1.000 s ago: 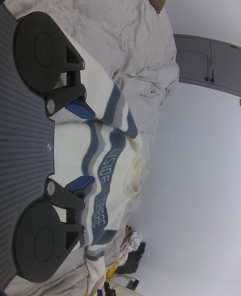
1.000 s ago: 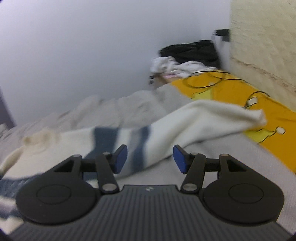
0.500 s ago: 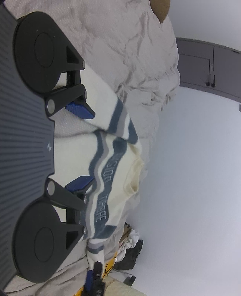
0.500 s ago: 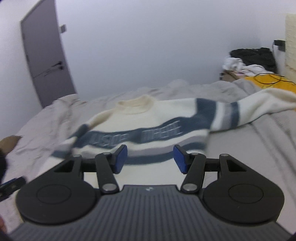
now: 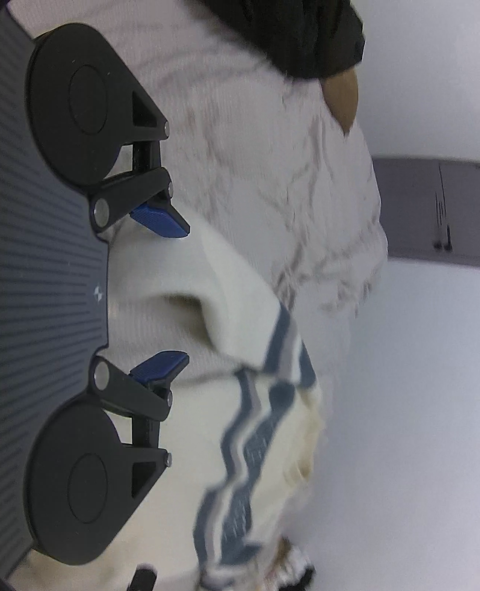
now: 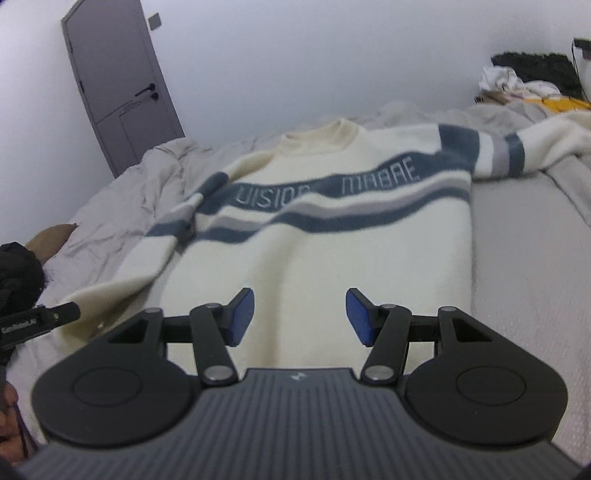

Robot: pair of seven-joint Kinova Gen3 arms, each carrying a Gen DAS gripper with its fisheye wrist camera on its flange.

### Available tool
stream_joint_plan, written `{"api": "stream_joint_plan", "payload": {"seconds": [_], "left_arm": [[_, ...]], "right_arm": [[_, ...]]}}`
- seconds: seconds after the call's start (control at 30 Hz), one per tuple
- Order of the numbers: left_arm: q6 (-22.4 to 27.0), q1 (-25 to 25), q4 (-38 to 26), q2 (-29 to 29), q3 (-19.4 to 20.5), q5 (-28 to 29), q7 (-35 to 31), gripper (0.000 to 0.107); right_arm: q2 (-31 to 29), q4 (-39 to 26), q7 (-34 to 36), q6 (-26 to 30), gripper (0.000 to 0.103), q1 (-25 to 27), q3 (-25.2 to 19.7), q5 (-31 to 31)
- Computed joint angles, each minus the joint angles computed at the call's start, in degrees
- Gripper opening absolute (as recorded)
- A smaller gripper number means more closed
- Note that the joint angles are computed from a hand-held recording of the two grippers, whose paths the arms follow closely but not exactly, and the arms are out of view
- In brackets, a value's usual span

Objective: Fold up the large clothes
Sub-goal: 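Grasp the other sleeve cuff with the left tool, pull outward, release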

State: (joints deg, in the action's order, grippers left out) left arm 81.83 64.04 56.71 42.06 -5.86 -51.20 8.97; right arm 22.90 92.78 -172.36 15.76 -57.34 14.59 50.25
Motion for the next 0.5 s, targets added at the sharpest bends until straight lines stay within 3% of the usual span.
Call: {"api": "stream_joint_plan", "payload": {"seconds": [0.13,0.23,0.3,0.33,0.47,0.5], "left_arm": [[6.9,-1.0,-7.2,4.4,-1.0,1.9,-2.8,0.073],[9.9,-1.8,-9.9,6.2,-2.2,3.2,-2.7,0.073],[9.9,-2.8,-9.7,6.2,-2.4,4.4,-1.5,0.071],[8.9,-3.2,-8.5,5.6,-2.6,4.8,-0.2,0.065],[5.6,-5.0,-3.5,2.7,-2.8,5.1,4.5,0.022],[5.1,-5.5,-2.8,2.1,-2.5,4.5,4.1,0.018]], "right_arm": [[1.5,0.0,0.2,0.2,0.058,0.4,0.5,0.3],[2.5,-1.7,4.0,1.4,0.071,4.7,-3.3,-4.6],[3.1,-1.8,3.4,0.5,0.072,4.1,-1.5,-5.5],[3.5,-2.0,3.2,0.1,0.072,3.4,-0.3,-5.4],[5.1,-3.5,5.2,0.9,0.072,2.8,1.5,-6.4],[5.3,-3.7,5.7,0.8,0.072,2.9,1.8,-6.6]]}}
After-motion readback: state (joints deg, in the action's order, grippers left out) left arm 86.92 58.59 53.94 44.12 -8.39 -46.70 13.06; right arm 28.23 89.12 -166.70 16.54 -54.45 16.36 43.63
